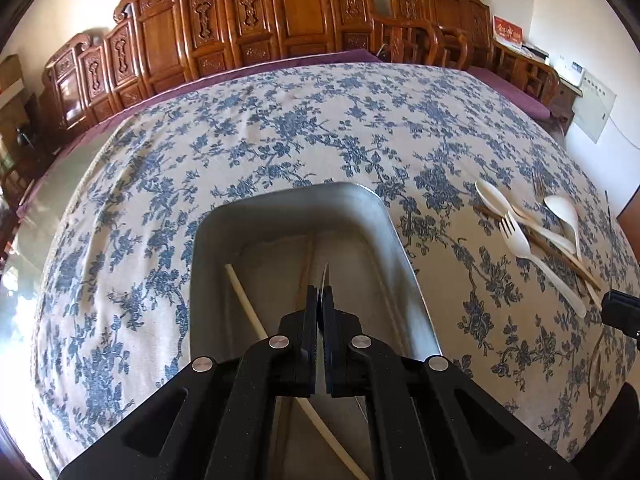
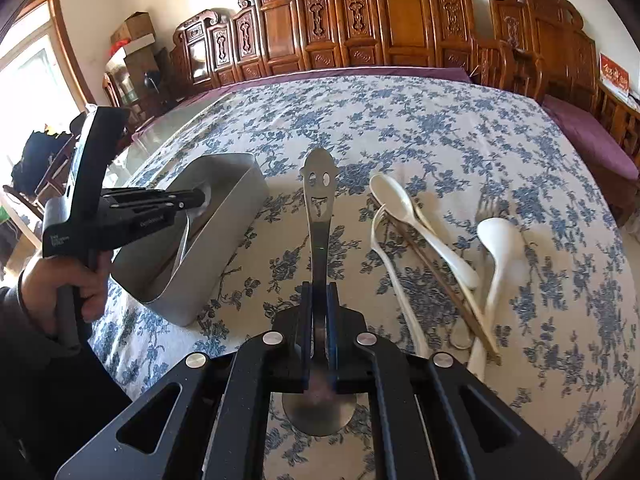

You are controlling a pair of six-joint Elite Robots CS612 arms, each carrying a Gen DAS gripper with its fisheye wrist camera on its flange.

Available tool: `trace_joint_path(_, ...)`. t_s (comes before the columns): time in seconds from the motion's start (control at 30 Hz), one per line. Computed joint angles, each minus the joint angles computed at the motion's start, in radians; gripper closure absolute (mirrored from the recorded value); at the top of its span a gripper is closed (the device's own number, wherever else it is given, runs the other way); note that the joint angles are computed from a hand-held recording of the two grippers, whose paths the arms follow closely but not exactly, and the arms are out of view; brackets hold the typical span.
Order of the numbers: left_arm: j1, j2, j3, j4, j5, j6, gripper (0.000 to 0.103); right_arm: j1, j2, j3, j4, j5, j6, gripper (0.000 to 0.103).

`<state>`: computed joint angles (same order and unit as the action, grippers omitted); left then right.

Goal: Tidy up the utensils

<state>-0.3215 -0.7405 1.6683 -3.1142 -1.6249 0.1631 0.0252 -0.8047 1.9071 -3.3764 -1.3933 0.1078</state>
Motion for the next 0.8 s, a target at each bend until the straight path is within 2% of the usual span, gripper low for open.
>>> trace_joint_path(0.47, 0.006, 0.008, -0.012, 0.021, -0.031, 0.004, 0.101, 0.024, 0.006, -0.041, 0.045, -0.014, -0.002, 0.095)
trace_joint_path(0.53, 0.007, 0.006, -0.009, 0.014, -0.029, -0.001, 0.099, 0.028, 0.003, -0.042, 0.047, -0.016, -0.004, 0.095)
trace_joint_path(0.6, 0.010, 0.002, -0.004, 0.003, -0.033, -0.007, 0.088, 0.034, -0.001, -0.044, 0.051, -0.021, -0.008, 0.095)
trace_joint_path(0.67, 0.015, -0.003, 0.003, -0.010, -0.040, -0.014, 0.083, 0.038, -0.004, -0.047, 0.057, -0.025, -0.012, 0.095)
trace_joint_path(0.8, 0.028, -0.019, 0.023, -0.049, -0.050, -0.025, 0.081, 0.051, -0.007, -0.058, 0.068, -0.025, -0.017, 0.095)
